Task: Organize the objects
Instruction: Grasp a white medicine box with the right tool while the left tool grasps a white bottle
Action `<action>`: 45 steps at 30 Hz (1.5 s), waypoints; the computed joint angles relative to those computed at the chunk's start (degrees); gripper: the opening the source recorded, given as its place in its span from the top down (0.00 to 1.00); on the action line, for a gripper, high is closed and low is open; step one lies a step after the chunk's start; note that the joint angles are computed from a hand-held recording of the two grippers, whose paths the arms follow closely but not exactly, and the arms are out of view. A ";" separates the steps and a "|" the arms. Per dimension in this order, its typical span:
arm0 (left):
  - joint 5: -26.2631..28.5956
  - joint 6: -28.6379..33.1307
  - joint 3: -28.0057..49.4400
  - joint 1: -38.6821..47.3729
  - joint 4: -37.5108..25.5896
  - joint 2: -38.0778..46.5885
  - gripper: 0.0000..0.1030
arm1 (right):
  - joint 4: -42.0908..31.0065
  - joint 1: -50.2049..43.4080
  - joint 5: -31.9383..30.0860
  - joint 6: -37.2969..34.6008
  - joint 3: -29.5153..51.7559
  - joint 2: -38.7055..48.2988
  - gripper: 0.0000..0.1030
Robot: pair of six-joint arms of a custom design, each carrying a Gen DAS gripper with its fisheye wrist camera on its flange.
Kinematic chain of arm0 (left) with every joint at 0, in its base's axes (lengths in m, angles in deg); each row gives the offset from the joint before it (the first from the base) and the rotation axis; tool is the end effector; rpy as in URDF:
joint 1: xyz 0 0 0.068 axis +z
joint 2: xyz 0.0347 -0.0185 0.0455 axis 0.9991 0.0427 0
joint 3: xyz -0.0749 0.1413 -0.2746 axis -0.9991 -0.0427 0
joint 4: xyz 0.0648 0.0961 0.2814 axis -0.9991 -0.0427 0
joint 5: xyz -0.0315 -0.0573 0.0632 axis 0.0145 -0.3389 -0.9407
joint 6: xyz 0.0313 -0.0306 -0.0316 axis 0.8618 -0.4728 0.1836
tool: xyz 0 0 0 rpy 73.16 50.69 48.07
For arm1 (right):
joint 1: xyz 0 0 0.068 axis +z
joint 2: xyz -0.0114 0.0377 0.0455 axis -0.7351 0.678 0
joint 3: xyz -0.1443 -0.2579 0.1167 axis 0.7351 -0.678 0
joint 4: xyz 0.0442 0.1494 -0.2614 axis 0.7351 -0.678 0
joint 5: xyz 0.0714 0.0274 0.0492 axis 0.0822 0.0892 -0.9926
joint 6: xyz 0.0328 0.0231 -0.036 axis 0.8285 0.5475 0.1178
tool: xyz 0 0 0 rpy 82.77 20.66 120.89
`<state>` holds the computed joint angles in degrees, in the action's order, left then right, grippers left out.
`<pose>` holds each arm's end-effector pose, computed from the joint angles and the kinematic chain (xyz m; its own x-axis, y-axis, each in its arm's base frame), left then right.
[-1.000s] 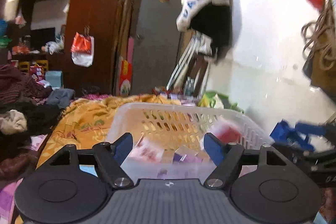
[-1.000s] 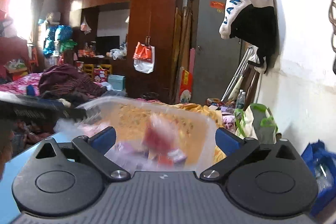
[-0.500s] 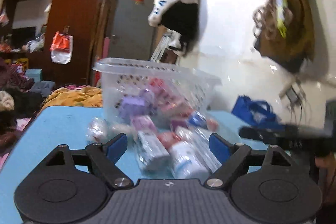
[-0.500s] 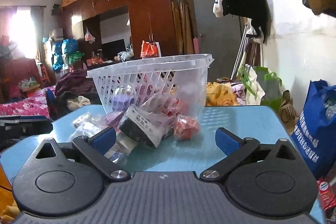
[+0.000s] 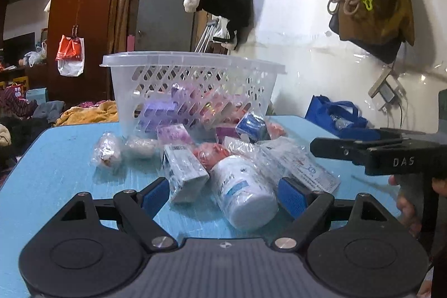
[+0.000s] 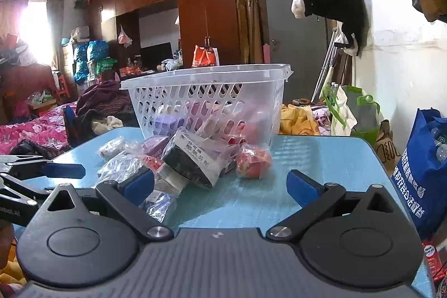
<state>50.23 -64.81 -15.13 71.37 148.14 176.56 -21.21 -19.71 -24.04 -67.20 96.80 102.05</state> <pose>0.2721 -0.0744 0.0577 -0.4097 -0.0580 -0.9104 0.1009 0.9890 -0.1084 0.3623 0.1967 0.0608 -0.2991 -0.1501 -0.9424 -0.6033 0.7949 0.0649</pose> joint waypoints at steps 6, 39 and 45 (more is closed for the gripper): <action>0.06 0.10 0.94 -0.34 -0.94 0.93 0.15 | 0.97 0.48 0.94 -0.44 -0.48 0.03 0.00; -2.36 -0.43 -0.13 0.05 2.81 2.94 0.15 | -6.10 3.67 -5.25 -11.02 -3.97 -2.89 0.40; -1.56 -0.52 0.01 0.26 2.50 3.00 0.15 | -9.58 2.56 -6.15 -11.48 -2.80 -2.52 0.54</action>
<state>48.67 -65.34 -15.12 71.63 150.63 179.56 -30.79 -17.15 -30.20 -78.68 94.00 99.54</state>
